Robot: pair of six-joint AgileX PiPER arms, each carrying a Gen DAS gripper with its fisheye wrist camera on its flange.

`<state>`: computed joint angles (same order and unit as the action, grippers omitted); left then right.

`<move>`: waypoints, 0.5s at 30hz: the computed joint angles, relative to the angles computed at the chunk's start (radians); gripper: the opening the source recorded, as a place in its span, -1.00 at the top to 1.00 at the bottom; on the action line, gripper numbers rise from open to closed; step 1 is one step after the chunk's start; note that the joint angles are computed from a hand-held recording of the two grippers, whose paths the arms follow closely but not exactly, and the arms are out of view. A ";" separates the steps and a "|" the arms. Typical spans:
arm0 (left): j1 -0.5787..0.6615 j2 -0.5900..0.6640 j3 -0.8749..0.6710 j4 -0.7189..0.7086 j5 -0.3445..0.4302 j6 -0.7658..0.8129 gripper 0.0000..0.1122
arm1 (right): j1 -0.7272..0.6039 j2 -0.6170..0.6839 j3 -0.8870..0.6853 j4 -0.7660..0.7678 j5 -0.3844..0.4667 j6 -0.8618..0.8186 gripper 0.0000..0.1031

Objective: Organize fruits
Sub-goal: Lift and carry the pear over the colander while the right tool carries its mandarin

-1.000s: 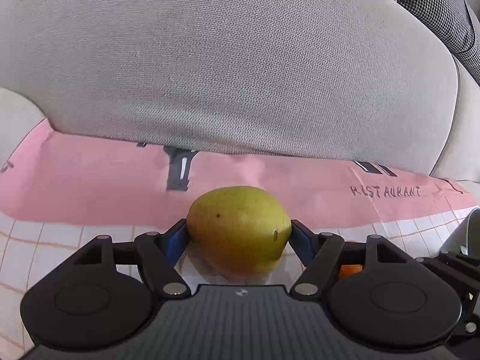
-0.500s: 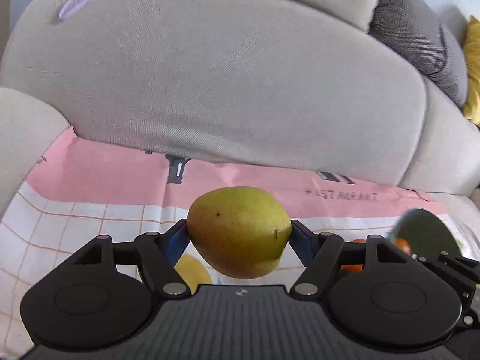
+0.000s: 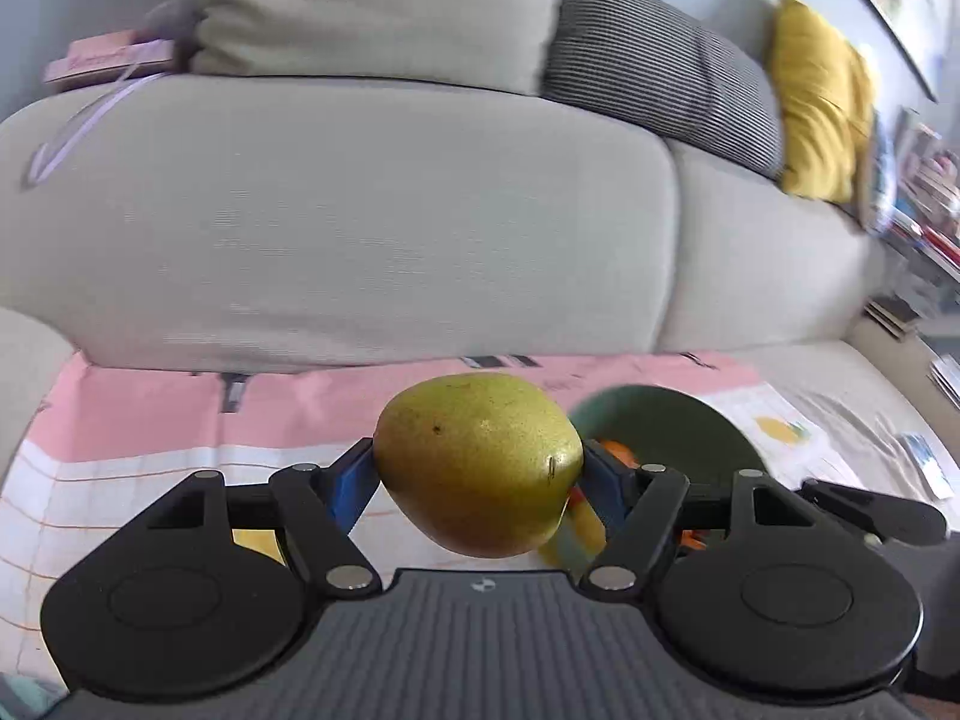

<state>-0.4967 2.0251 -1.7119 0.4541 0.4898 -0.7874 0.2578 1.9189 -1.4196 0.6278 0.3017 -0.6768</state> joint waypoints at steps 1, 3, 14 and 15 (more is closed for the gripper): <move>-0.011 0.007 -0.016 -0.016 0.008 0.020 -0.46 | -0.011 -0.015 0.021 0.009 -0.009 -0.009 0.21; -0.036 0.023 -0.053 -0.039 0.032 0.054 -0.46 | -0.032 -0.031 0.048 0.017 -0.025 -0.018 0.21; -0.069 0.235 -0.404 -0.305 0.217 0.321 -0.46 | -0.125 -0.022 0.072 -0.175 -0.057 0.162 0.21; -0.070 0.263 -0.449 -0.318 0.244 0.336 -0.46 | -0.130 -0.013 0.064 -0.177 -0.056 0.165 0.21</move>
<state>-0.5667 2.2877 -2.1607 0.1358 0.7342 -0.4514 0.1276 1.9059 -1.3559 0.4508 0.2458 -0.5114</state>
